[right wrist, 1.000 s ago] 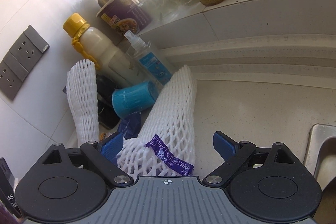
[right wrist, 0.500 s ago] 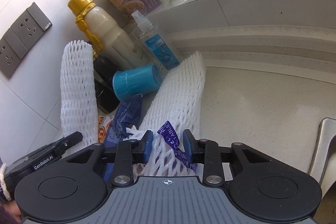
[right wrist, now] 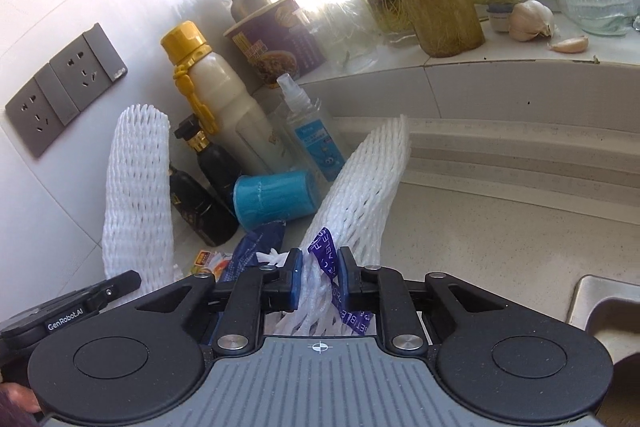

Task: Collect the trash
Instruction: 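Close the left gripper on a white foam net while the right gripper grasps another foam net, then carry both held foam nets down over the cream bin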

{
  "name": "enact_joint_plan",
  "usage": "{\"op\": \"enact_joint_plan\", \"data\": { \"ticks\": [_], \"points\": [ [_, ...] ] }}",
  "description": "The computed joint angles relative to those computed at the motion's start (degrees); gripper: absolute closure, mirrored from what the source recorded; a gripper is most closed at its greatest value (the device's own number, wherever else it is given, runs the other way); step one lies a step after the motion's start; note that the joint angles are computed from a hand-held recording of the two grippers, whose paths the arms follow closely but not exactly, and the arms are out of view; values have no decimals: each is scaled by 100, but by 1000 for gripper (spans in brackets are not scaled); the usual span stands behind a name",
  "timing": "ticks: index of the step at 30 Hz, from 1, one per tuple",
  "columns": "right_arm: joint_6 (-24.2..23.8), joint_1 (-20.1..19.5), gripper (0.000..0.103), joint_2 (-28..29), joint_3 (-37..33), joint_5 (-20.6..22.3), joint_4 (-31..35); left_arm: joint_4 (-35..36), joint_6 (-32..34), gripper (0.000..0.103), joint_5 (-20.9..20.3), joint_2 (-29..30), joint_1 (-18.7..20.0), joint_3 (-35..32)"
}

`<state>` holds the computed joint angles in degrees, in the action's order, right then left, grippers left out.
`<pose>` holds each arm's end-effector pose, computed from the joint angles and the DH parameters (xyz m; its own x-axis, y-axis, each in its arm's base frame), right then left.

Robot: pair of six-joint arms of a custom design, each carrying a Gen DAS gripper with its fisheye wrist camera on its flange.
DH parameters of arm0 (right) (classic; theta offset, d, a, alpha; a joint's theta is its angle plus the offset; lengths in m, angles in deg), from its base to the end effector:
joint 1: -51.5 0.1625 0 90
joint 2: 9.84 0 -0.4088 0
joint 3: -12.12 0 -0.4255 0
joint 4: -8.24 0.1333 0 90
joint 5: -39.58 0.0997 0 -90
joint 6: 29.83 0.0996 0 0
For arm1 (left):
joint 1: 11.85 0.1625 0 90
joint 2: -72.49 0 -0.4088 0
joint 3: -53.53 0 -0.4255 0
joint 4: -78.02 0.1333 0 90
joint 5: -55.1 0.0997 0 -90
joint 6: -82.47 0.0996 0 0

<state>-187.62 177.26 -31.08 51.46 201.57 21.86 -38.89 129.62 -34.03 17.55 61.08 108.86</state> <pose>0.4750 -0.5936 0.0774 -0.7861 0.6017 0.1414 -0.0109 0.2152 -0.9765 -0.1042 -0.7986 0.4496 -0.4588 0.8223 -0.3366 0.8808 0.3713 -0.2937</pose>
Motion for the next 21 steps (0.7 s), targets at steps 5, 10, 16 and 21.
{"op": "enact_joint_plan", "data": {
  "ticks": [5, 10, 16, 21],
  "points": [
    [-182, 78, 86, -53, 69, 86, -179, 137, -201, 94, 6, -19, 28, -111],
    [-479, 163, 86, -78, 72, 196, -481, 283, -365, 94, -38, -31, 58, -239],
    [-739, 316, 86, 18, -123, 325, -663, 565, -500, 94, -192, -136, 112, -392],
    [-637, 488, 86, 293, -602, 441, -377, 1011, -542, 94, -265, -268, 181, -514]
  ]
}}
